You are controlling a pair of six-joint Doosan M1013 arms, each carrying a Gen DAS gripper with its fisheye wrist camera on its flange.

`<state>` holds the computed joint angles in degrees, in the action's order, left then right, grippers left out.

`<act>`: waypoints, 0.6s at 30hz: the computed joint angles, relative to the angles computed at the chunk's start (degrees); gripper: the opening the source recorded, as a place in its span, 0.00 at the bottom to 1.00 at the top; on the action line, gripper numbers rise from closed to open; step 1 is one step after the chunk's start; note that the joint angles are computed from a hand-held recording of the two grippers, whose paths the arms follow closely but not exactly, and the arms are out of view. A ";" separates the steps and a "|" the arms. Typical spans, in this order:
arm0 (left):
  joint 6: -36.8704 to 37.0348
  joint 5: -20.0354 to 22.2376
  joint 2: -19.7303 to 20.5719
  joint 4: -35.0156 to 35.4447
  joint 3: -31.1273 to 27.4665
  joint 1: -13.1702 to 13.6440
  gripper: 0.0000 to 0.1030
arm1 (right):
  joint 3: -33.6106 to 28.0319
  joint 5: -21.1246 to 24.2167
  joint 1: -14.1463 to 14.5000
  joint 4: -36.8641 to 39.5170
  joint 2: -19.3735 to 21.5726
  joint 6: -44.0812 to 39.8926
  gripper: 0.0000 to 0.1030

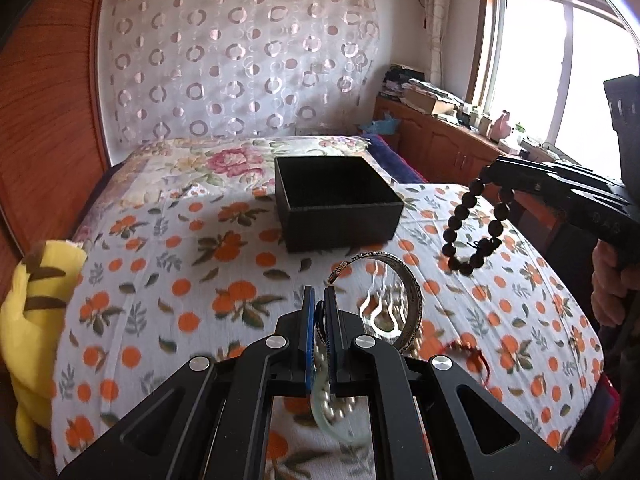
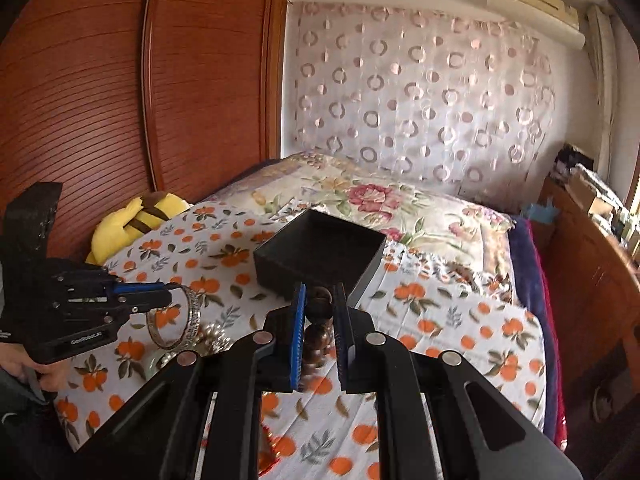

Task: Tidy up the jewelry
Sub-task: 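Lift the silver bangle with the left tool while the right tool grasps the brown bead bracelet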

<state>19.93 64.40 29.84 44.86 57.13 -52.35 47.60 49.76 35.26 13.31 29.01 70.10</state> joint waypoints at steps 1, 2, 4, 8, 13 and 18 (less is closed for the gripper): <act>0.90 -0.05 0.44 -0.25 -0.86 0.47 0.04 | -0.35 -0.01 -0.04 -0.15 0.21 -0.02 0.14; 1.51 -0.04 0.77 -0.41 -1.48 0.79 0.04 | -1.03 0.10 -0.17 -0.15 0.61 -0.05 0.14; 3.18 0.27 1.79 -0.88 -3.40 1.62 0.04 | -2.64 0.43 -0.48 -0.03 1.56 0.06 0.14; 6.11 1.21 3.79 -1.80 -7.20 3.23 0.04 | -5.79 0.73 -1.00 0.60 3.40 0.16 0.14; 9.64 2.50 6.69 -3.58 -12.59 5.42 0.04 | -12.27 1.98 -1.92 2.87 7.12 0.04 0.14; 12.46 3.60 9.39 -5.66 -17.21 7.02 0.04 | -20.27 4.40 -2.67 5.21 11.76 0.70 0.14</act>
<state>32.39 67.99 39.23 39.20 39.92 -45.33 27.33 54.17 32.59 18.53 40.77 70.81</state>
